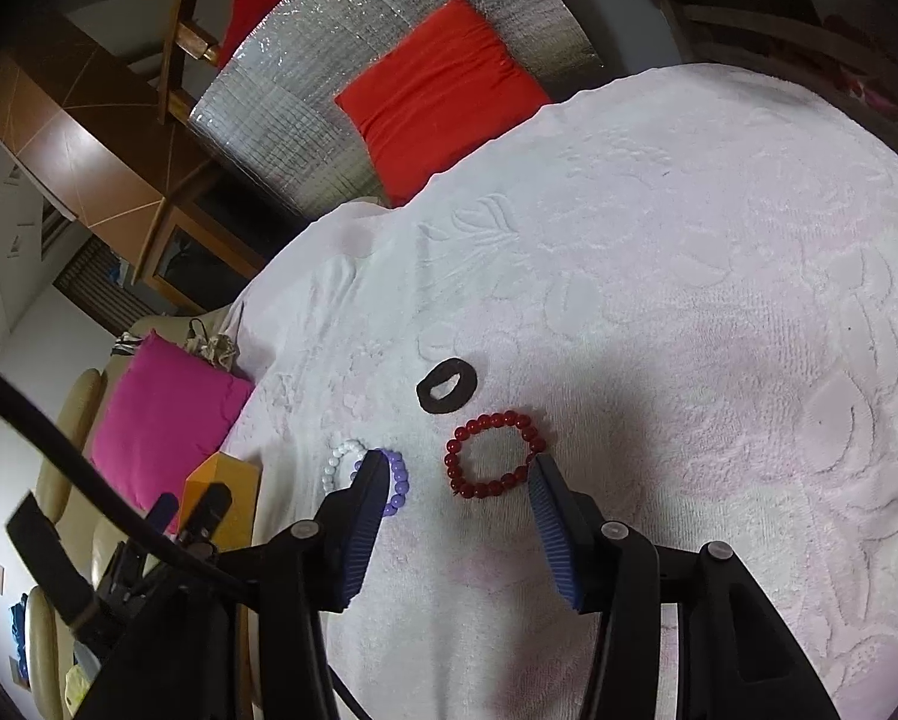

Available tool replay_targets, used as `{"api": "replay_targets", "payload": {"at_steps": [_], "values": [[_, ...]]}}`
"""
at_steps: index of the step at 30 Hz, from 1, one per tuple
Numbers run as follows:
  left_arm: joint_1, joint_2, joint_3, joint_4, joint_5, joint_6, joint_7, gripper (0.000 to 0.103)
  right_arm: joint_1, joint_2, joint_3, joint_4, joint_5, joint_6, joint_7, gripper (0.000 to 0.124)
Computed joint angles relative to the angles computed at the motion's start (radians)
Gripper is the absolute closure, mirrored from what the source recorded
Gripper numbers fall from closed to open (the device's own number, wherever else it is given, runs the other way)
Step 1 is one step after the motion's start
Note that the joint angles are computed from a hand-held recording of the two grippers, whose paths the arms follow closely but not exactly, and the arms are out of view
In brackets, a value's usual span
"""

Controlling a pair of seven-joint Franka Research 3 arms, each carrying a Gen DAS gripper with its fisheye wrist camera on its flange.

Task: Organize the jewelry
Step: 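Move both grippers over the purple and red bead bracelets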

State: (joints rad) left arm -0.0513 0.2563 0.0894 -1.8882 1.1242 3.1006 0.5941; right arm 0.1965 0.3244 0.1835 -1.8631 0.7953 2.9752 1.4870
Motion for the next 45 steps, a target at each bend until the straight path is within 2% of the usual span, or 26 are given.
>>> {"api": "replay_targets", "payload": {"at_steps": [3,6,8,11,13,17,20,27,45], "values": [[-0.01,0.009,0.01,0.009,0.028,-0.007,-0.032,0.016,0.052,0.005,-0.054,0.001,-0.098,0.013,0.073,0.073],[0.041,0.017,-0.06,0.001,-0.128,-0.029,0.116,0.016,0.139,0.017,-0.15,0.007,-0.279,0.009,0.215,0.073],[0.053,0.02,-0.075,-0.003,-0.202,-0.022,0.183,0.016,0.214,0.028,-0.236,0.015,-0.429,-0.001,0.337,0.073],[0.017,0.02,-0.032,-0.001,-0.197,-0.006,0.182,0.016,0.328,0.044,-0.371,0.025,-0.637,-0.018,0.51,0.073],[0.019,0.021,-0.033,-0.004,-0.225,0.002,0.21,0.016,0.359,0.052,-0.412,0.033,-0.717,-0.031,0.584,0.073],[0.02,0.022,-0.036,-0.009,-0.278,0.003,0.261,0.016,0.314,0.059,-0.37,0.048,-0.752,-0.055,0.631,0.073],[-0.008,0.022,-0.004,-0.01,-0.261,0.003,0.253,0.016,0.304,0.061,-0.362,0.053,-0.812,-0.068,0.68,0.073],[0.0,0.012,-0.01,-0.031,-0.298,0.001,0.291,0.016,0.257,0.063,-0.309,0.063,-0.864,-0.082,0.714,0.073],[0.022,-0.013,-0.025,-0.07,-0.368,0.028,0.364,0.016,0.243,0.07,-0.289,0.073,-0.879,-0.084,0.722,0.073]]}}
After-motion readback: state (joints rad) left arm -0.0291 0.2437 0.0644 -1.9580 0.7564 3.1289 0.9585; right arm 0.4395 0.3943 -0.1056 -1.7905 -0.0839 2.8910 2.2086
